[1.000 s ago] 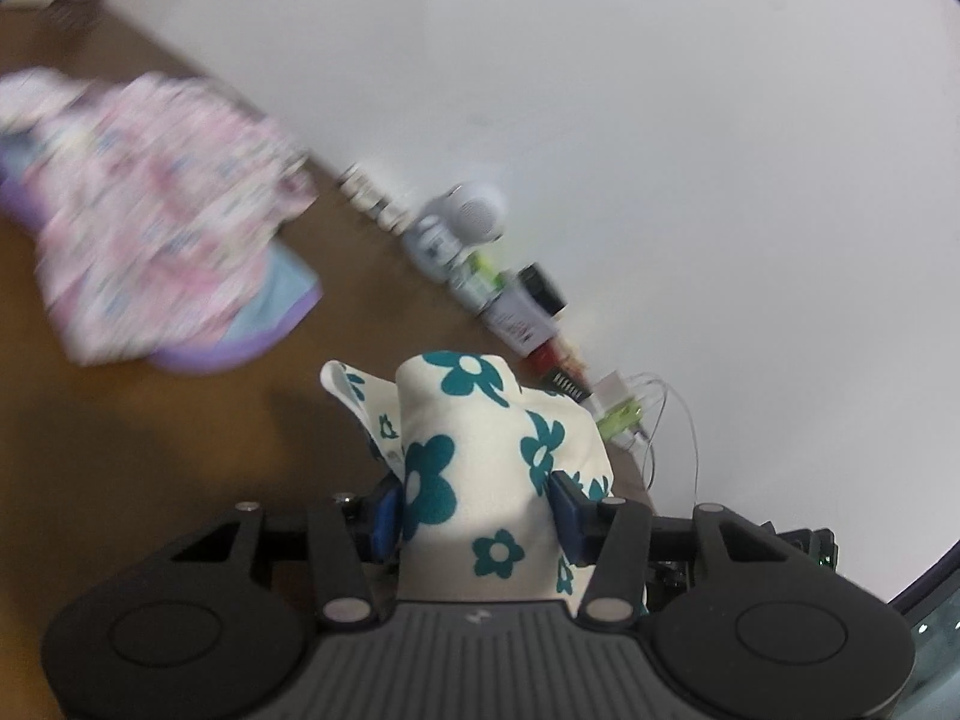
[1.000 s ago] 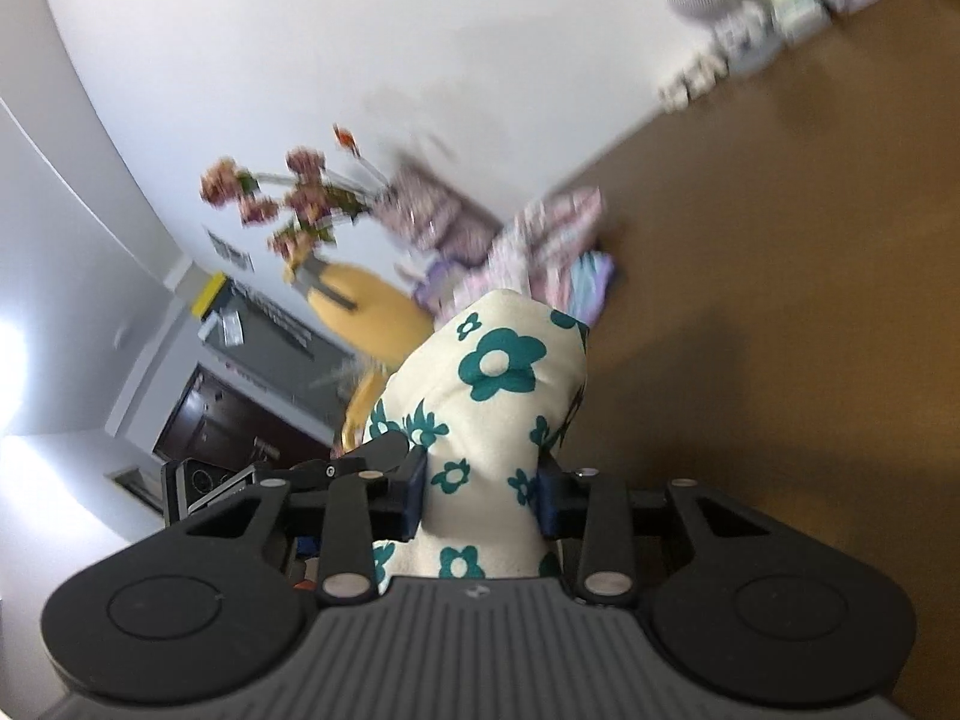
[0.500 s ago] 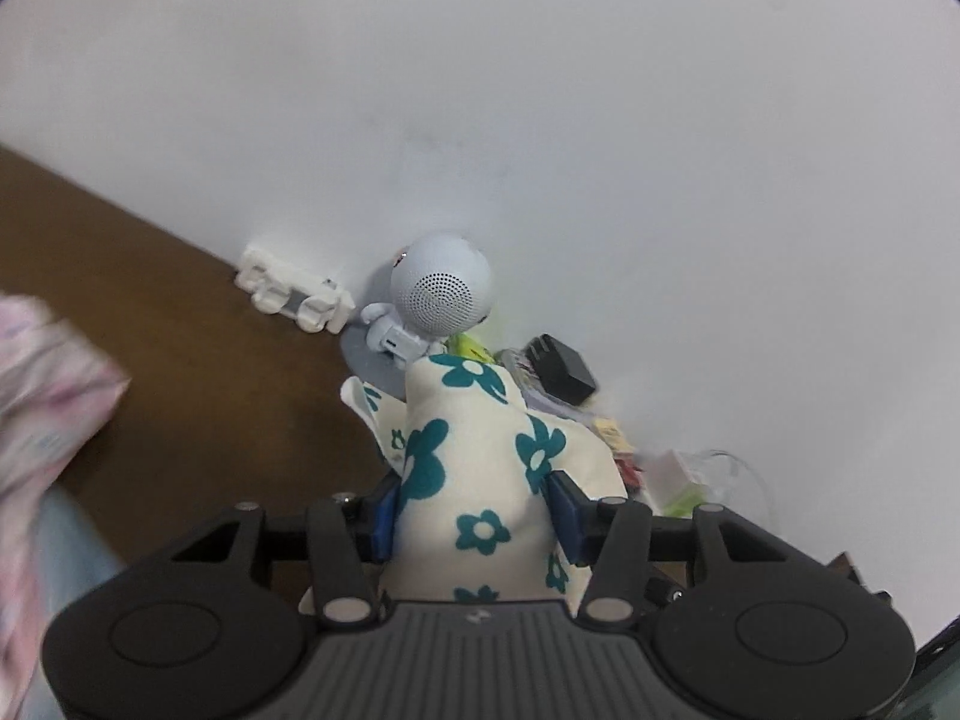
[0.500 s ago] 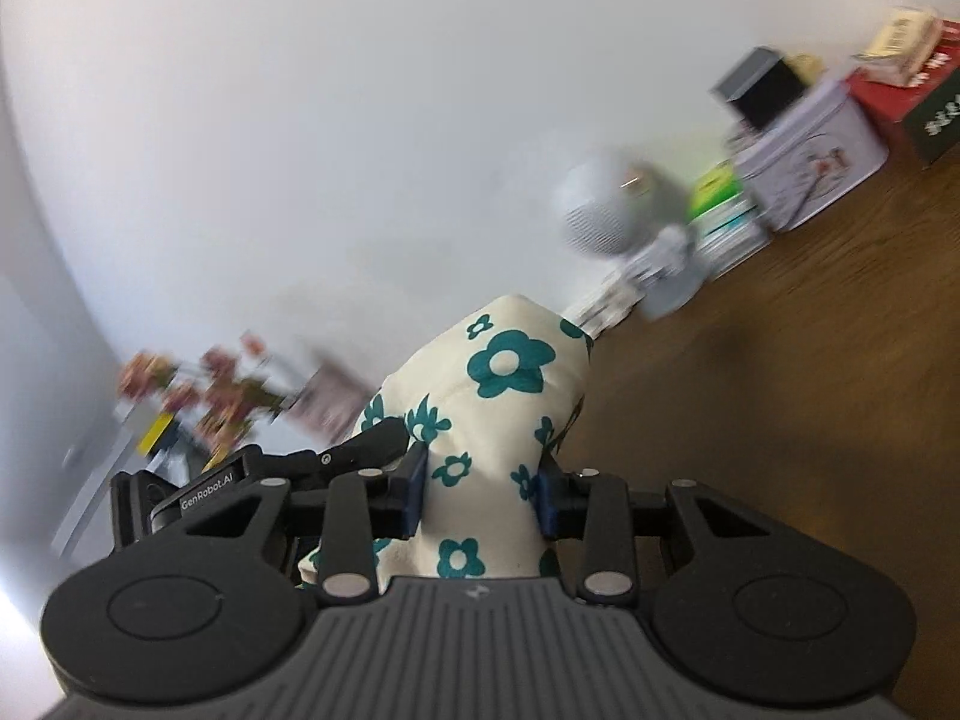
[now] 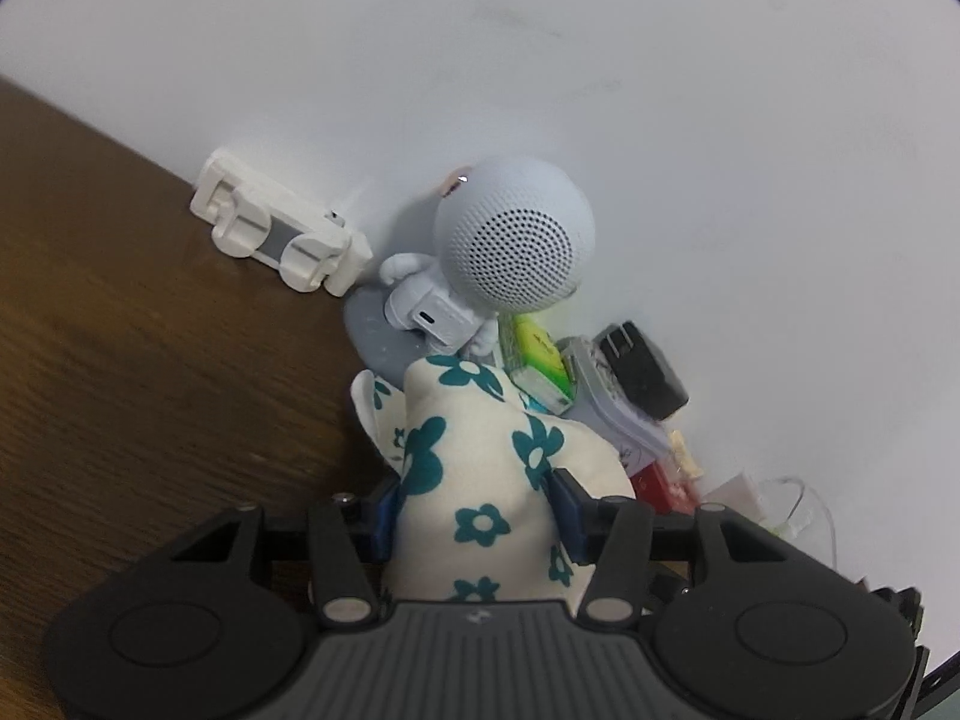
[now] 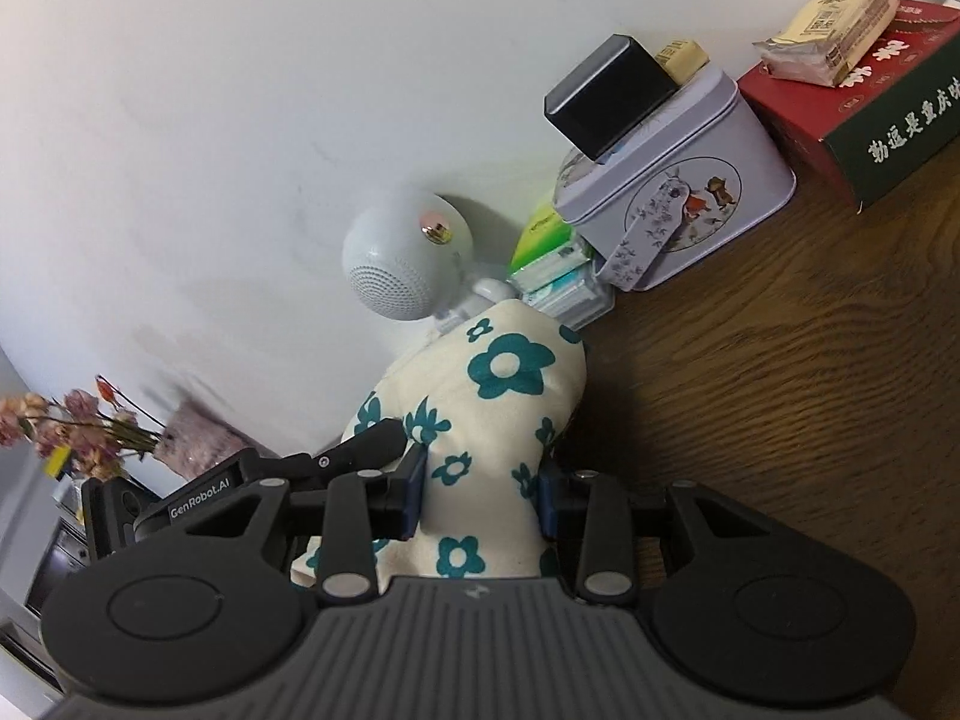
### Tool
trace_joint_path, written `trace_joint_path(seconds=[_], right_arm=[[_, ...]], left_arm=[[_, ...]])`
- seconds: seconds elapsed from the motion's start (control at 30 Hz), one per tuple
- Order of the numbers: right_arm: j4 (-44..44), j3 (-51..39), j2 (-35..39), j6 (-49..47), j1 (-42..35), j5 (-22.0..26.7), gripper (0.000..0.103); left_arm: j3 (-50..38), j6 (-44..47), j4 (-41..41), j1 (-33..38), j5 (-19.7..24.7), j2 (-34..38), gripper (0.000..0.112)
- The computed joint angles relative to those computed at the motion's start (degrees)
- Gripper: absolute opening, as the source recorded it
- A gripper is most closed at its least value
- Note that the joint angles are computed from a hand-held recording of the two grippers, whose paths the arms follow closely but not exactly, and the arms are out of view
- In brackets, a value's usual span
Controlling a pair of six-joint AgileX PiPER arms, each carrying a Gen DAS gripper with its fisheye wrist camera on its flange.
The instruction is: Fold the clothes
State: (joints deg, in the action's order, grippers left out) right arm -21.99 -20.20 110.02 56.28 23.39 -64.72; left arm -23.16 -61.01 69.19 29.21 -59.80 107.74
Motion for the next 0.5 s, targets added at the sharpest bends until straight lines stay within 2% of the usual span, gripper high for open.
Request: trace_joint_path(seconds=[0.03, 0.07, 0.1, 0.17, 0.3, 0.33, 0.37, 0.4, 0.43, 0.5], right_arm=[[0.08, 0.17, -0.39, -0.2, 0.17, 0.3, 0.037], [0.21, 0.17, -0.87, -0.38, 0.26, 1.04, 0.045], [0.72, 0.27, -1.5, -0.47, 0.48, 1.81, 0.053], [1.88, 1.53, -4.46, -1.86, 0.58, 3.65, 0.059], [14.16, 5.08, -13.4, -12.79, 5.83, 7.84, 0.06], [17.87, 5.89, -15.39, -16.75, 7.9, 7.78, 0.059], [21.61, 6.13, -16.35, -20.37, 10.39, 7.17, 0.051], [23.34, 5.77, -16.67, -23.0, 12.21, 6.78, 0.04], [23.97, 4.75, -16.5, -24.68, 13.34, 7.46, 0.037], [28.41, 0.77, -15.13, -30.23, 16.7, 11.81, 0.03]], left_arm=[[0.33, -0.05, 0.09, 0.62, -0.88, 0.48, 0.057], [0.86, -0.64, 0.29, 1.1, -0.8, -0.19, 0.063], [1.75, -0.81, 0.29, 1.61, -0.15, -1.82, 0.065], [5.19, 2.84, -1.2, 3.35, 0.21, -6.29, 0.07], [14.4, 17.9, -6.71, 7.21, -3.81, -15.46, 0.072], [15.94, 20.89, -9.12, 5.68, -3.42, -17.58, 0.066], [16.08, 21.84, -11.09, 2.65, -1.2, -18.99, 0.049], [16.13, 22.78, -13.14, -0.52, 1.2, -20.39, 0.039], [16.09, 23.75, -15.27, -3.8, 3.74, -21.77, 0.024], [16.05, 29.1, -23.84, -11.51, 8.15, -21.94, 0.021]])
